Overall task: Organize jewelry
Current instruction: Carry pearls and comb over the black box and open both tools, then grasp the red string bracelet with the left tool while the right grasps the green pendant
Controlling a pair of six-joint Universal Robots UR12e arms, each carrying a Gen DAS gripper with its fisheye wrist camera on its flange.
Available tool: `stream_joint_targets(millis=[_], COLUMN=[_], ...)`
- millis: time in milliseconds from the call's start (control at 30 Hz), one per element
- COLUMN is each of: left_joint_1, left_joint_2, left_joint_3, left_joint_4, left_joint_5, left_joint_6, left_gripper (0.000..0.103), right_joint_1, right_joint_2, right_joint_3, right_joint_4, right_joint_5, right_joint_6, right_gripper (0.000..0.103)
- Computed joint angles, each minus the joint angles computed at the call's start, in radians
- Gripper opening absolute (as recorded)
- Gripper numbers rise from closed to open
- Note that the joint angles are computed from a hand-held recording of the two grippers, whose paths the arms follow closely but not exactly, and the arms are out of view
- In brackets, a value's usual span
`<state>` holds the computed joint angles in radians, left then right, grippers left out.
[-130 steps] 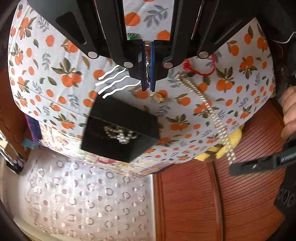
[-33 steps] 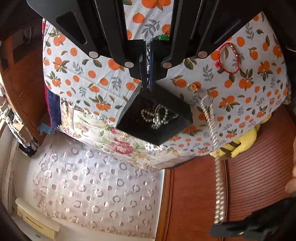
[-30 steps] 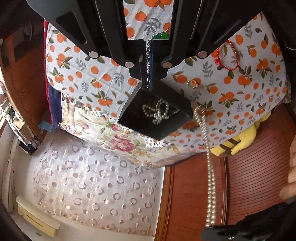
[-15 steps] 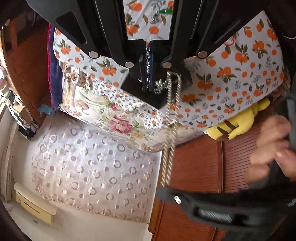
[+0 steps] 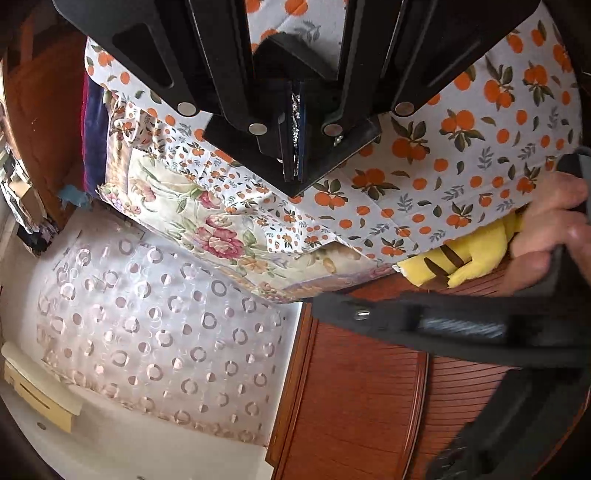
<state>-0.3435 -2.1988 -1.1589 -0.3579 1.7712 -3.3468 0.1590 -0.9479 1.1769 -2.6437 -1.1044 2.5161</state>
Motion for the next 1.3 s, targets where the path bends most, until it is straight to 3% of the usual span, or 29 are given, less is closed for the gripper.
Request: stream_joint_targets(millis=[133,167,200,233,300,700,867,933,1133,1300], left_joint_1=[0.009,0.011,0.012,0.013,0.015,-0.008,-0.021,-0.026,-0.036,-0.044], left_joint_2=[0.029,0.038,0.043,0.050,0.062,0.100,0.105,0.106,0.103,0.097], left_joint_3=[-0.062,-0.081,-0.092,-0.107,-0.137,-0.270,-0.305,-0.314,-0.326,-0.325], left_joint_4=[0.013,0.014,0.017,0.022,0.034,0.048,0.036,0.028,-0.004,-0.018], left_joint_5=[0.003,0.000,-0.001,-0.004,-0.014,-0.067,-0.086,-0.086,-0.103,-0.110], left_joint_6=[0.004,0.003,0.004,0.004,0.001,-0.011,-0.020,-0.018,-0.010,0.001], left_gripper=[0.014,0.014,0.015,0.015,0.024,0.035,0.035,0.035,0.036,0.044], right_joint_1=[0.007,0.007,0.006,0.002,-0.004,-0.061,-0.079,-0.082,-0.088,-0.085], right_joint_2=[0.022,0.024,0.025,0.022,0.012,-0.090,-0.117,-0.124,-0.137,-0.138], right_joint_3=[-0.030,-0.031,-0.033,-0.027,-0.009,0.182,0.249,0.270,0.308,0.312], right_joint_4=[0.040,0.047,0.051,0.046,0.035,-0.027,0.004,0.030,0.074,0.100], right_joint_5=[-0.021,-0.026,-0.021,-0.009,-0.005,0.001,-0.034,-0.058,-0.062,-0.059], right_joint_6=[0.025,0.040,0.047,0.058,0.073,0.165,0.173,0.165,0.168,0.171], right_gripper=[0.005,0.009,0.027,0.037,0.037,0.037,0.036,0.025,0.025,0.025])
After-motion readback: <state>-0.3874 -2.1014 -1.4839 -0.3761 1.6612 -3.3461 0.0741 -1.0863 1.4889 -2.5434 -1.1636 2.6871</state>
